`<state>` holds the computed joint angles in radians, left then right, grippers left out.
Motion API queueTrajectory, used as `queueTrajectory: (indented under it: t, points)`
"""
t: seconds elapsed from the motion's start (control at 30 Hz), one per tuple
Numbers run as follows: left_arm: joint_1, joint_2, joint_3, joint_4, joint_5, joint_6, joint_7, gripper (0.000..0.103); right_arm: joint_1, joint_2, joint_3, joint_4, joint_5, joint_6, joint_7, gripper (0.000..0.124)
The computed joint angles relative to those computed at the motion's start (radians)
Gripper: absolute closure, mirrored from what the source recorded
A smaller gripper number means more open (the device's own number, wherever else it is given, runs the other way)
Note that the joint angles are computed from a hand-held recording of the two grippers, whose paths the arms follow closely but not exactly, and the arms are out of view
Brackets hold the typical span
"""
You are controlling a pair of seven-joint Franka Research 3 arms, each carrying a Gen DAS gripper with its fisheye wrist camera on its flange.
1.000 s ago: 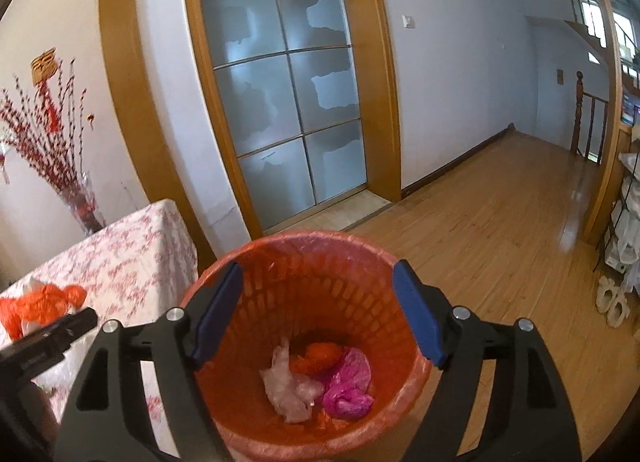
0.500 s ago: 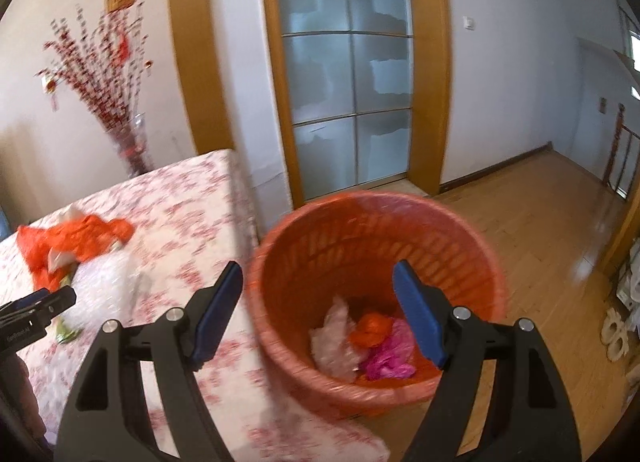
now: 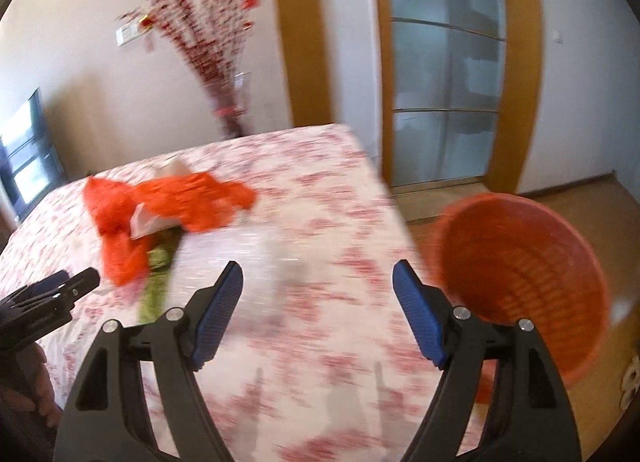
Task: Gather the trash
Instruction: 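Return both grippers to the pile of bags on the table, then grasp the orange-red bag with the left gripper while the right gripper grasps the bubble wrap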
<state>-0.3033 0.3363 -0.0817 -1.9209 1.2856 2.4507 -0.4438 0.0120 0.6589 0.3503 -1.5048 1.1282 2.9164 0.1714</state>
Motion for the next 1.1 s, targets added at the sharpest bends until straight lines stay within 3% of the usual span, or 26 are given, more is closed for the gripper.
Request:
queueTrajectory:
  t: [0.2, 0.3, 0.37, 0.43, 0.53, 0.6, 0.67, 0.97, 1.1]
  points:
    - [0.019, -0.053, 0.0, -0.074, 0.014, -0.004, -0.052, 0.021, 0.126, 0.05, -0.061, 0.04, -0.18, 0.018, 0.144, 0.049]
    - [0.034, -0.076, -0.005, -0.108, 0.026, -0.002, -0.077, 0.021, 0.206, 0.085, -0.15, 0.081, -0.312, 0.009, 0.311, 0.05]
    - [0.041, -0.083, -0.011, -0.12, 0.031, -0.003, -0.089, 0.021, 0.257, 0.114, -0.23, 0.124, -0.402, -0.041, 0.447, 0.051]
    - [0.051, -0.085, -0.012, -0.127, 0.037, 0.005, -0.099, 0.021, 0.271, 0.133, -0.259, 0.148, -0.46, -0.072, 0.519, 0.062]
    - [0.062, -0.086, -0.014, -0.133, 0.042, 0.014, -0.107, 0.021, 0.254, 0.134, -0.235, 0.136, -0.505, -0.048, 0.522, 0.075]
    - [0.069, -0.083, -0.014, -0.132, 0.044, 0.024, -0.111, 0.021, 0.229, 0.128, -0.207, 0.124, -0.522, -0.043, 0.522, 0.093]
    - [0.071, -0.081, -0.014, -0.129, 0.046, 0.03, -0.115, 0.021, 0.193, 0.12, -0.17, 0.113, -0.53, -0.046, 0.519, 0.099]
    - [0.074, -0.036, -0.002, -0.051, 0.042, 0.047, -0.067, 0.021, 0.066, 0.082, -0.069, 0.031, -0.516, 0.098, 0.507, 0.105]
    - [0.078, 0.003, 0.015, 0.015, 0.026, 0.064, -0.035, 0.021, 0.02, 0.08, -0.038, 0.03, -0.517, 0.109, 0.498, 0.105]
